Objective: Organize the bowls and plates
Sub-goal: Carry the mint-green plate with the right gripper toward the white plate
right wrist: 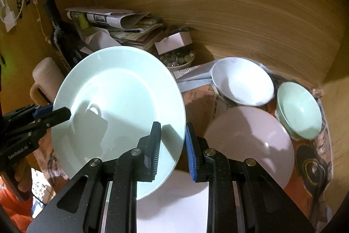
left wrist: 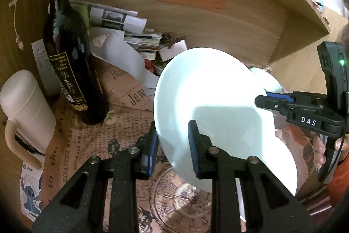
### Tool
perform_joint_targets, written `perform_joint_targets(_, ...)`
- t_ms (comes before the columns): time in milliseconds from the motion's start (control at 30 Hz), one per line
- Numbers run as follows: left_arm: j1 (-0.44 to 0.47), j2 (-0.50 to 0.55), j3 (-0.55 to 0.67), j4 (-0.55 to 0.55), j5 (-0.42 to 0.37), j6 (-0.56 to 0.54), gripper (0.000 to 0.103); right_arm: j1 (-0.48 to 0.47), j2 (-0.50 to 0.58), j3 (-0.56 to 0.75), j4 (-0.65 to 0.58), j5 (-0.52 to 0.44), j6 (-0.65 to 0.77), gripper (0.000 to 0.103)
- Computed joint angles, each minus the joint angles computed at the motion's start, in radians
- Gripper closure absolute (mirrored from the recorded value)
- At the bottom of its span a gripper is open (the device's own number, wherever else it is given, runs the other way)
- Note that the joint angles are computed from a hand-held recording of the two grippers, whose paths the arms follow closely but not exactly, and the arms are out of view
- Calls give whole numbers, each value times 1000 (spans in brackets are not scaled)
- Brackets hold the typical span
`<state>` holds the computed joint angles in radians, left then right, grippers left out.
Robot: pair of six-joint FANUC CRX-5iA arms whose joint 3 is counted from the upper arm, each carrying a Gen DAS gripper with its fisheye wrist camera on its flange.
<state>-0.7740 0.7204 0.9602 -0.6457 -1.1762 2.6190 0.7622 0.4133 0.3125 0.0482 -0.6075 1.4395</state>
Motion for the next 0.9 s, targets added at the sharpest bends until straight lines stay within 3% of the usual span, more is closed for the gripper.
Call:
perform_joint_targets(533, -64, 74, 107, -13, -42, -23, 77, -25, -160, -262, 1, 155, -37, 83)
perform_joint_targets(900, -92, 151, 213, 29, -110, -71, 77, -43, -216, -361, -49, 196, -17, 83)
